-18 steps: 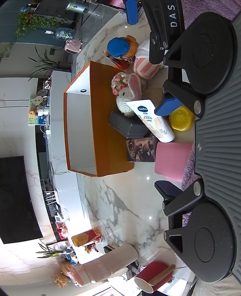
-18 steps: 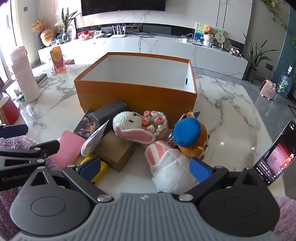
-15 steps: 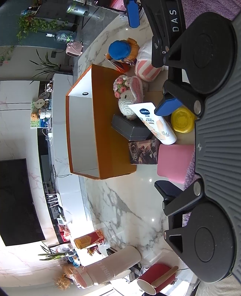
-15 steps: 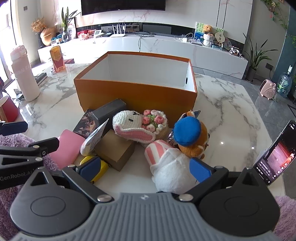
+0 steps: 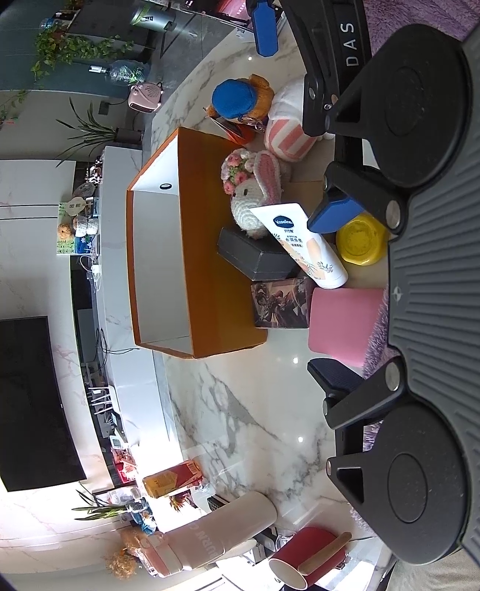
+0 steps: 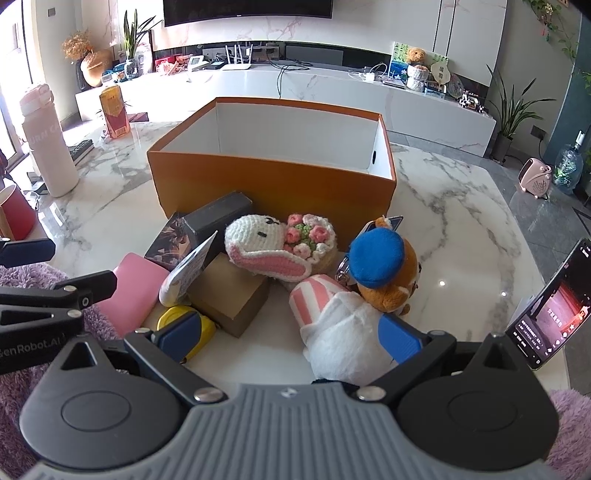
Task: Organize objects
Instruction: 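Move the left tool toward the picture card while the right tool approaches the grey case, then grasp the picture card with the left tool while the right tool grasps the grey case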
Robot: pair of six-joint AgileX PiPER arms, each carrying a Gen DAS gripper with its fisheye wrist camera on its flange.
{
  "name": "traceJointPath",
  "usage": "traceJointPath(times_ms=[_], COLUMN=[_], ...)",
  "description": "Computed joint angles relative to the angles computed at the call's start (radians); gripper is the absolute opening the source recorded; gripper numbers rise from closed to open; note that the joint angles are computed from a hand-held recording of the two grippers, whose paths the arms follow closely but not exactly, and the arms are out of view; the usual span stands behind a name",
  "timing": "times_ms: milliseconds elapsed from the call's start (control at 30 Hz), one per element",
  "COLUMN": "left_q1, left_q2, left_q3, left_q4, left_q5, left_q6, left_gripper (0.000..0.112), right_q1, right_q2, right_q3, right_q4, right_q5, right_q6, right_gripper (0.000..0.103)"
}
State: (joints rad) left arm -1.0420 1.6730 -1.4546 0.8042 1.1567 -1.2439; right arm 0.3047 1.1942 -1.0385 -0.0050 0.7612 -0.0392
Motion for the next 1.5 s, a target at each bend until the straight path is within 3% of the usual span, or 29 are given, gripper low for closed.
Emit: traceJointPath(times_ms=[433, 1000, 1067, 1167, 1500], left_q1=[0.005, 0.043, 0.056, 0.080, 0.207], left_q2=[-0.001, 0.015, 0.019, 0.025, 0.047], left_q3=[0.009, -0.002, -0.006, -0.012, -0.042], left_q4=[-0.014, -0.056, -0.064, -0.080, -0.231], left_q5=[-0.005, -0.023, -0.035, -0.066, -0.246], left_q6=[0.001, 0.044, 0.058, 0.085, 0.259], left_gripper=[0.086, 0.073, 0.069, 0.061, 0.043], right_q1=[0.005, 0.006, 0.002, -0.011, -0.091], right_q2=[0.005, 0.041, 0.052, 0.084, 0.205], right_q3=[0.001, -0.011, -0.018, -0.043, -0.175], right_q4=[-0.011, -0.003, 0.004, 0.021, 0.204], right_q5=[-0.001, -0.013, -0.020, -0.020, 0.008], right_q6=[0.010, 0.002, -0.007, -0.024, -0.159], right_gripper=[0.102, 0.101, 0.099, 0.088, 0.065])
